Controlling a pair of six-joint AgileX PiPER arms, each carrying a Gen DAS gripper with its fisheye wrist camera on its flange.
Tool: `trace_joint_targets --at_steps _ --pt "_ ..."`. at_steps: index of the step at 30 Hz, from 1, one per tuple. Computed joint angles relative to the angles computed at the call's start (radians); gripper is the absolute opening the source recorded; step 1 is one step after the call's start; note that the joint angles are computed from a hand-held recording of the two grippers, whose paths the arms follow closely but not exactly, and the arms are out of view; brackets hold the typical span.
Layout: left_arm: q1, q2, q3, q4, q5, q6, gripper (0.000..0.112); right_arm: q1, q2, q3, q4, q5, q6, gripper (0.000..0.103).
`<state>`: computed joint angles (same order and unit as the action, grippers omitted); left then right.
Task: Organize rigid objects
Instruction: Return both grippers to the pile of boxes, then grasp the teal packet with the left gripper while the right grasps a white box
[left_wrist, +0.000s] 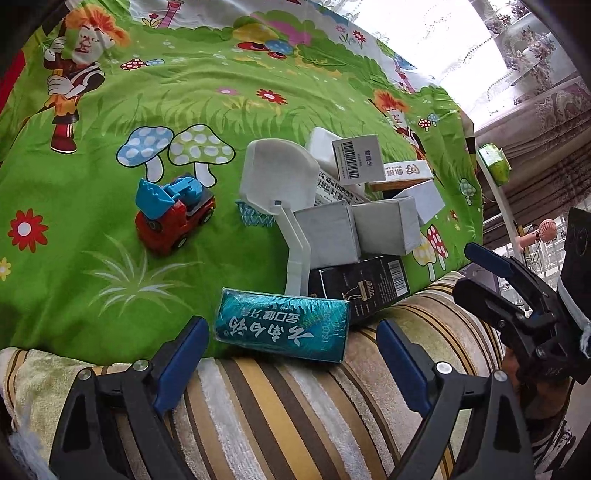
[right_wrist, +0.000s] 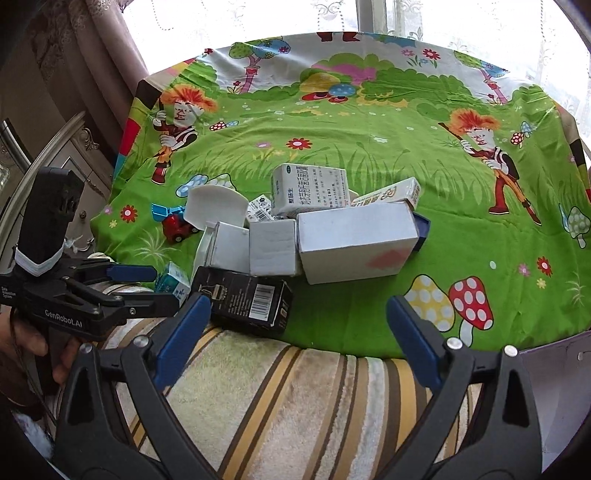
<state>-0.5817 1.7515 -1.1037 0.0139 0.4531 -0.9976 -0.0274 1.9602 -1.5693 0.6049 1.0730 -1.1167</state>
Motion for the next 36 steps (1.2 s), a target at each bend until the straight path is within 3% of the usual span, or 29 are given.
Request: trace_joint_targets --at_steps 7,13,19,21,25,30,36 --pt "0.001 0.013 -0.01 -0.011 -0.003 0.023 0.093 0.065 0.036 -0.03 -0.057 -0.043 0.069 0.093" --pt "0.002 0.018 -0.009 -0.008 -0.005 0.022 0.09 0.095 0.065 -0.059 -0.104 -0.05 0.109 0.082" --pt "-0.002 0.028 -0.02 0.004 0.007 0.014 0.083 0.109 0.092 -0.087 -0.129 -0.045 0.143 0.066" --pt "-0.004 0.034 -0.028 0.003 0.014 0.015 0.076 0.11 0.097 -0.092 -0.129 -0.035 0.141 0.057" --pt "-0.008 0.036 -0.03 0.007 0.018 0.015 0.076 0.113 0.096 -0.087 -0.132 -0.034 0.134 0.041" --pt "-0.018 0.025 -0.02 0.04 0.011 -0.028 0.076 0.103 0.08 -0.067 -0.106 -0.034 0.098 0.04" --pt "-0.053 -0.019 0.015 0.176 0.024 -0.198 0.076 0.075 0.052 -0.033 -0.065 -0.022 0.054 0.04"
